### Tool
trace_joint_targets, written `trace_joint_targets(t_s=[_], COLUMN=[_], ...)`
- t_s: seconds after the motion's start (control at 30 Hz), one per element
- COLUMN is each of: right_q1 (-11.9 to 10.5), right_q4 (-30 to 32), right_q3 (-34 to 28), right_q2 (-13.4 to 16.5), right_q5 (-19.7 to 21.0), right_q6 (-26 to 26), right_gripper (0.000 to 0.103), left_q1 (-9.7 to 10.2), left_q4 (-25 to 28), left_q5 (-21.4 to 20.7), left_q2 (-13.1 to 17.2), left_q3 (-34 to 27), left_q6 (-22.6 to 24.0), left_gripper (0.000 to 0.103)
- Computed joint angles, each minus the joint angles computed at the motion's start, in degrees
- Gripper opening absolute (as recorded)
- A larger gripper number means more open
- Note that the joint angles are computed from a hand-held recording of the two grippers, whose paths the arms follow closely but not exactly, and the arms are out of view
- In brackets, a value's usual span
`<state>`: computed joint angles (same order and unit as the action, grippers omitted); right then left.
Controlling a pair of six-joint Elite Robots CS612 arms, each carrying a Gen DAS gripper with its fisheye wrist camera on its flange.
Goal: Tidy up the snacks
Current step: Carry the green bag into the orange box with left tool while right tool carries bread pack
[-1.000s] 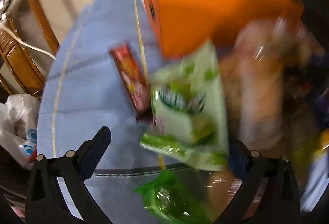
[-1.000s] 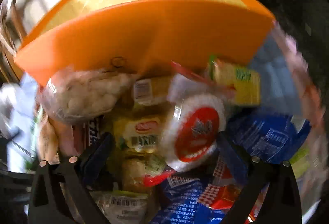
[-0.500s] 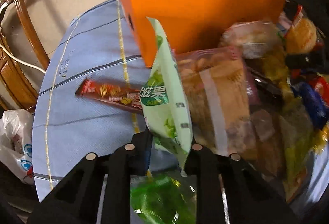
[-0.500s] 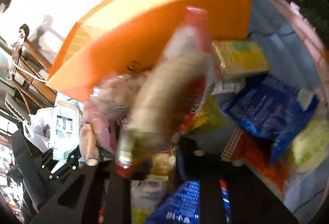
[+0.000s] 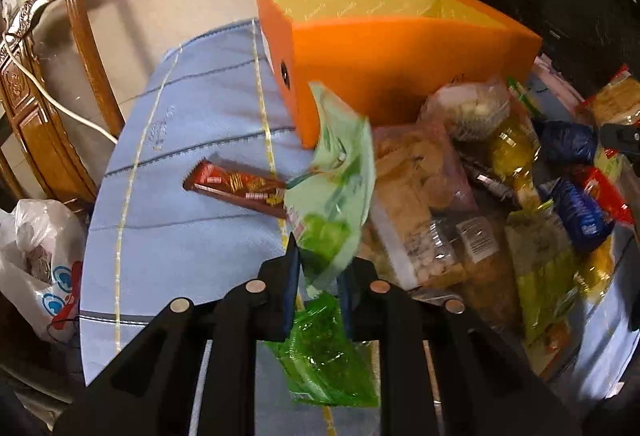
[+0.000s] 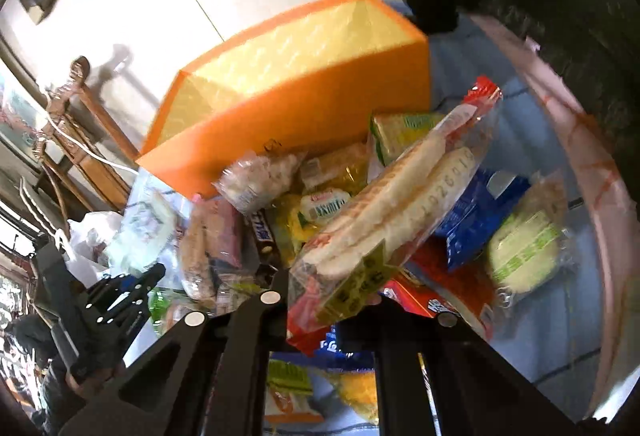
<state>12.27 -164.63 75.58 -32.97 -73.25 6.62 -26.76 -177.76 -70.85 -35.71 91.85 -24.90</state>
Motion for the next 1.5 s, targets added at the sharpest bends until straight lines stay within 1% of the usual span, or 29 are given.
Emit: trace_joint_targets(t_s=[0.1, 0.13, 0.17, 0.27, 0.33, 0.37, 0.4, 0.43, 0.47, 0.5, 0.53, 0.57, 0.67, 0.77, 0.8, 0.83, 0.87, 0.9, 0.93, 0.97, 1.0, 1.07, 1.13, 1.17, 1.2, 1.27, 1.37, 1.43, 1.5], right_q1=[0.1, 0.1, 0.2, 0.2, 0.2, 0.2, 0.3, 0.4, 0.4, 0.4, 0.5, 0.4, 0.4, 0.4, 0.3, 0.3, 0.2, 0.2, 0.2, 0.2, 0.1, 0.0, -0.1, 0.0, 0.0, 0.0, 0.2, 0.3, 0.3], right_q4=[-2.4, -3.2, -3.7, -4.5, -4.8, -4.8, -4.9, -5.1, -4.9, -5.0, -4.9, -4.7, -4.2, -3.8, -3.6, -3.4, -3.3, -3.0, -3.0, -2.9, -2.8, -2.9, -3.2, -3.3, -3.5, -3.5, -3.9, -4.4, -5.0], right_q3=[1.4, 1.8, 2.1, 2.4, 2.6, 2.6, 2.6, 2.9, 2.8, 2.9, 2.9, 2.8, 2.5, 2.1, 1.9, 1.7, 1.6, 1.4, 1.4, 1.3, 1.3, 1.4, 1.5, 1.6, 1.6, 1.7, 1.8, 2.1, 2.4], right_q2=[-1.1, -1.4, -1.7, -2.1, -2.2, -2.1, -2.2, -2.3, -2.2, -2.3, -2.3, -2.3, -2.2, -2.0, -1.9, -1.8, -1.7, -1.7, -1.7, -1.7, -1.7, -1.7, -1.8, -1.8, -1.9, -1.9, -2.1, -2.3, -2.5], right_q5=[-0.5, -0.7, -0.7, -1.2, -0.6, -0.4, -0.6, -0.7, -0.5, -0.5, -0.5, -0.4, -0.2, -0.3, 0.0, 0.1, 0.3, 0.6, 0.6, 0.5, 0.7, 1.3, 1.6, 1.3, 1.2, 1.4, 1.8, 2.0, 2.0], right_q6=[-1.0, -1.5, -2.0, -3.8, -4.0, -4.0, -4.1, -4.0, -4.1, -3.9, -3.8, -3.8, -3.7, -3.7, -3.5, -3.4, -3.2, -3.3, -3.4, -3.4, -3.4, -3.2, -3.3, -3.5, -3.8, -3.9, -4.6, -5.1, -5.4], right_gripper=[0.009, 0.009, 0.009, 0.009, 0.009, 0.009, 0.009, 0.009, 0.009, 0.009, 0.009, 0.009, 0.009, 0.009, 0.009, 0.009, 0.009, 0.009, 0.009, 0.009, 0.009, 0.009, 0.009, 0.009, 0.009, 0.009, 0.009, 0.009, 0.009], left_q1=[-0.33, -0.24, -0.06, 0.09, 0.27, 0.23, 0.31, 0.28, -0.06, -0.53, -0.62, -0.45, 1.39, 2.81, 3.31, 3.69, 4.03, 4.04, 4.03, 3.96, 4.17, 4.42, 4.52, 4.53, 4.49, 4.37, 4.29, 4.11, 3.59], left_q4=[-1.8, -3.0, -4.0, -3.6, -2.5, -3.1, -4.2, -4.6, -5.0, -6.7, -8.3, -8.4, -1.1, 2.2, 4.1, 5.8, 6.9, 6.8, 7.7, 8.6, 9.2, 9.6, 8.6, 8.2, 7.8, 6.4, 6.2, 5.9, 4.1], left_q5=[0.7, 0.7, 0.3, 0.8, 1.3, 2.2, 2.2, 2.9, 5.1, 8.2, 9.4, 9.6, 6.4, 4.0, 2.2, 0.0, -2.2, -2.6, -3.4, -3.3, -4.5, -5.6, -6.7, -7.2, -7.3, -7.0, -7.0, -6.7, -5.1], left_q2=[-0.7, -0.8, -0.9, -0.7, -0.4, -0.2, -0.1, 0.0, 0.1, 0.5, 0.9, 1.2, 2.2, 3.6, 4.2, 4.7, 5.2, 5.5, 5.6, 5.5, 5.3, 4.7, 3.8, 3.3, 2.8, 2.0, 1.1, 0.5, -0.2], left_q3=[0.8, 0.9, 0.9, 0.6, 0.2, 0.3, 0.4, 0.3, 0.3, 0.2, 0.0, -0.6, -4.2, -7.4, -8.7, -9.7, -10.4, -10.8, -11.4, -11.7, -11.8, -11.4, -10.0, -9.3, -8.6, -7.5, -6.4, -5.7, -4.5], left_q6=[0.4, 0.5, 0.2, 0.1, 0.1, 0.1, 1.1, 2.0, 2.8, 3.9, 4.3, 4.1, 0.7, -0.9, -0.7, -0.2, 1.0, 2.5, 5.0, 5.5, 5.3, 5.0, 5.0, 4.9, 4.6, 3.6, 3.8, 2.9, 3.6], left_gripper=[0.011, 0.004, 0.000, 0.000, 0.000, 0.000, 0.000, 0.017, 0.059, 0.080, 0.099, 0.099, 0.099, 0.099, 0.099, 0.096, 0.087, 0.078, 0.056, 0.052, 0.049, 0.037, 0.033, 0.028, 0.020, 0.016, 0.016, 0.015, 0.015])
